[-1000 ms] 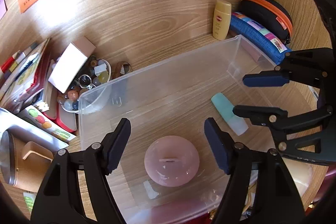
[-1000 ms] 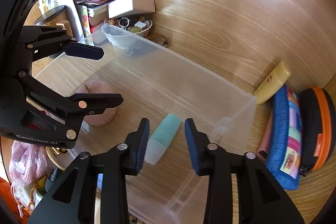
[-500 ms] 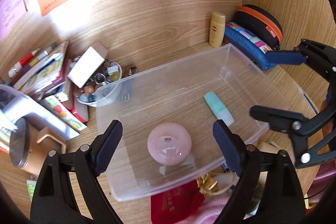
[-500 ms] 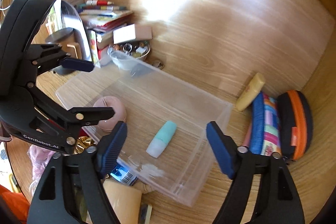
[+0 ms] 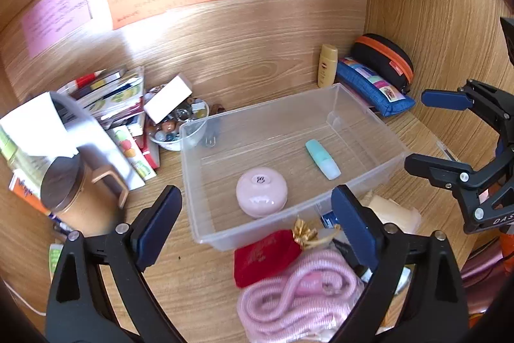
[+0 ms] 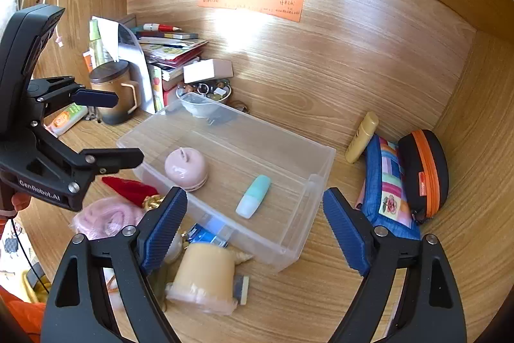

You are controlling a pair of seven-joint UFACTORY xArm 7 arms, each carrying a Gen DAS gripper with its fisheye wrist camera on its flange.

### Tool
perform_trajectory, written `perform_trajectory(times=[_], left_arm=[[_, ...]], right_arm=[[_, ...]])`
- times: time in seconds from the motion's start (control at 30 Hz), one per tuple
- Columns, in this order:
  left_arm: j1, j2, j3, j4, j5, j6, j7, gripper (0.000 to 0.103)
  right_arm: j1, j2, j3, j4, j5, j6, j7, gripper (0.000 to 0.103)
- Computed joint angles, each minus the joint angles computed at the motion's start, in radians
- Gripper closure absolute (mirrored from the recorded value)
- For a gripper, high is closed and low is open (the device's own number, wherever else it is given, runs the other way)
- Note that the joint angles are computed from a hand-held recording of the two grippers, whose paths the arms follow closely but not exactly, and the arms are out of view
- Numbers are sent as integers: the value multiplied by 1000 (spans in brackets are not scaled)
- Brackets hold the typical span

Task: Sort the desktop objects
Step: 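Move the left tool to the bagged pink rope and the right tool to the cream tub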

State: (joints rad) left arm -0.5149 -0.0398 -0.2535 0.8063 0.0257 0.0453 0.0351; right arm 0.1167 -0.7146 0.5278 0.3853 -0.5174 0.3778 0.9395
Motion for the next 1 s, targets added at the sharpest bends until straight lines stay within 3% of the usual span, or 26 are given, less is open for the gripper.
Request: perform_trajectory(times=[0.1,0.23,0.33,0.4,0.5,0.6,0.7,1.0], left_arm=[[-11,-31,13,-38,-46,-13,21,8],[-87,-58,72,-73,-226,-18,149,7],[-100,-70,79,-96,-270,-22,172,7],[-137,-71,106,-103,-346,-15,228,7],[-210,-68,152,-98,-540,22,371,7],[-228,-66,151,-92,-673,67,487,7],[-167,-63,75,-120,-578,48,403,7],[-162,-39,45,-128,-656,72,444,7]], right_arm=[[14,-23,10,-10,5,17,12,17],[39,-52,11,-33,15,27,23,16],[45,-56,20,-44,17,33,33,16],[54,-58,20,-54,20,35,38,16],[52,-55,47,-53,14,68,58,16],[61,-50,59,-59,-8,69,73,16],[72,-36,66,-63,-18,73,89,16],[81,35,57,-85,-42,12,139,16]])
